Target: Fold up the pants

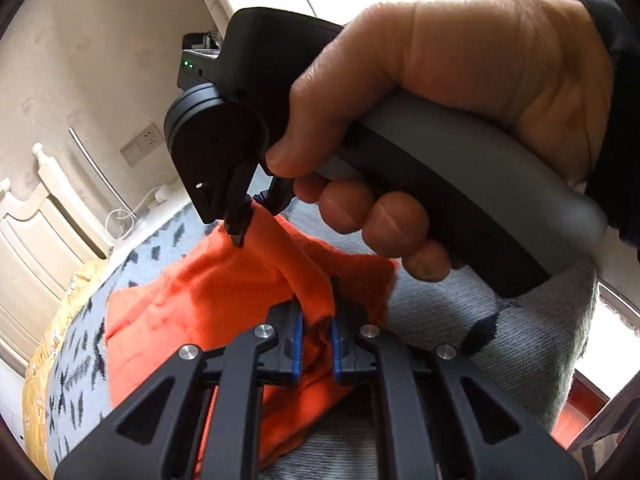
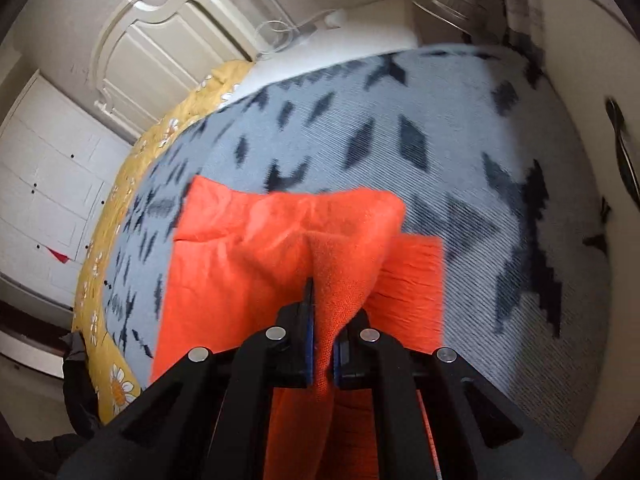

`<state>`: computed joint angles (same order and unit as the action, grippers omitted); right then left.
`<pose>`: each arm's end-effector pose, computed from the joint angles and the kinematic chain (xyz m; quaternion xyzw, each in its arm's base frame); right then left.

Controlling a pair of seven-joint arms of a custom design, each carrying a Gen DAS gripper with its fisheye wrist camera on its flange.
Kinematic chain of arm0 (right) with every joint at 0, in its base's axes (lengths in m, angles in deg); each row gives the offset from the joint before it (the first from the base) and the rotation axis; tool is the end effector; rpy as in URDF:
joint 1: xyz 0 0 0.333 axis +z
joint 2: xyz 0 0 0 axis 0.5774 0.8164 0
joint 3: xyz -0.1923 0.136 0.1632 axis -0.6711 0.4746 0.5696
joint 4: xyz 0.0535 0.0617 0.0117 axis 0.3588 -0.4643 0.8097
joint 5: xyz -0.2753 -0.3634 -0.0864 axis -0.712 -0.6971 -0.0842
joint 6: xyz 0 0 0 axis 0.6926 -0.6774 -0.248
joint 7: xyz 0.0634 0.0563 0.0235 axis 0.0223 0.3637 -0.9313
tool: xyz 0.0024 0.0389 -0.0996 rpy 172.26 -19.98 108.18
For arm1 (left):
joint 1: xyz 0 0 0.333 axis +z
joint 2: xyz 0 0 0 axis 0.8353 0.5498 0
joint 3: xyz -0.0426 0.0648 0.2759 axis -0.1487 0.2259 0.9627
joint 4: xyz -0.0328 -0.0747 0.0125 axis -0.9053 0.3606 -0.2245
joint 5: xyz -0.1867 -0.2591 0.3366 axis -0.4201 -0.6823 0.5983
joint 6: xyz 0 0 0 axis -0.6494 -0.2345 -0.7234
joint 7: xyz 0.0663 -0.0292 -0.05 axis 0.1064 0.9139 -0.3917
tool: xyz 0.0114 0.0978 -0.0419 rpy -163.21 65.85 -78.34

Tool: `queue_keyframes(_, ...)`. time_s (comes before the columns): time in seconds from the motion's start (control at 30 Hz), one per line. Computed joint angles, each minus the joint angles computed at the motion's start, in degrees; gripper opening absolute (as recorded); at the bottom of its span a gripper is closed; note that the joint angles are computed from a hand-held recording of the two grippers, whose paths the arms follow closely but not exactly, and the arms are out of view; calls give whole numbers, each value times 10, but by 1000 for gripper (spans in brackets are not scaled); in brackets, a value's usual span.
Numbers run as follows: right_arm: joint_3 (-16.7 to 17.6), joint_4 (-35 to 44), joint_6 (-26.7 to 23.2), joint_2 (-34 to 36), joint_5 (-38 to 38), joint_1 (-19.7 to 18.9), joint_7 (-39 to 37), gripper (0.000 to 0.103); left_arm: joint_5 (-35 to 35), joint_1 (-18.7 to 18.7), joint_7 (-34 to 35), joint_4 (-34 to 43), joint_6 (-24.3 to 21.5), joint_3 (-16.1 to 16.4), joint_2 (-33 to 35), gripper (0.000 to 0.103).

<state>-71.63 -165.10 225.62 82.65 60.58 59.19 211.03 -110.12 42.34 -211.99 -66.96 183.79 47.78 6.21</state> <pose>0.6853 0.4116 0.4600 -0.5240 0.7839 -0.0270 0.3319 0.5680 -0.1976 0.4382 -0.1200 0.8879 -0.3558 0.2657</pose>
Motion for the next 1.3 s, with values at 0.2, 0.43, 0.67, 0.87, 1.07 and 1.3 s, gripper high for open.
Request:
queue_keyframes(0.2,-34,-2,-25,0,-70,30,40,24,13,9,-25,4,-86,9,-8,37)
queue_keyframes(0.43,-82,29,-218,-27,-280,109,188,61,-11,56,-72,14,-278,68,-44,43)
queue_keyframes(0.67,-62,119,-340,27,-359,168,264,63,62,122,-297,216,-254,45,125,29)
queue_keyframes(0.87,-63,201,-404,109,-295,193,268,64,281,123,-456,380,-353,23,269,29)
queue_keyframes(1.07,-80,215,-445,119,-305,218,293,76,284,148,-446,320,-332,2,225,44)
queue_keyframes(1.3,-78,233,-494,120,-297,235,302,80,258,169,-407,259,-345,12,164,48)
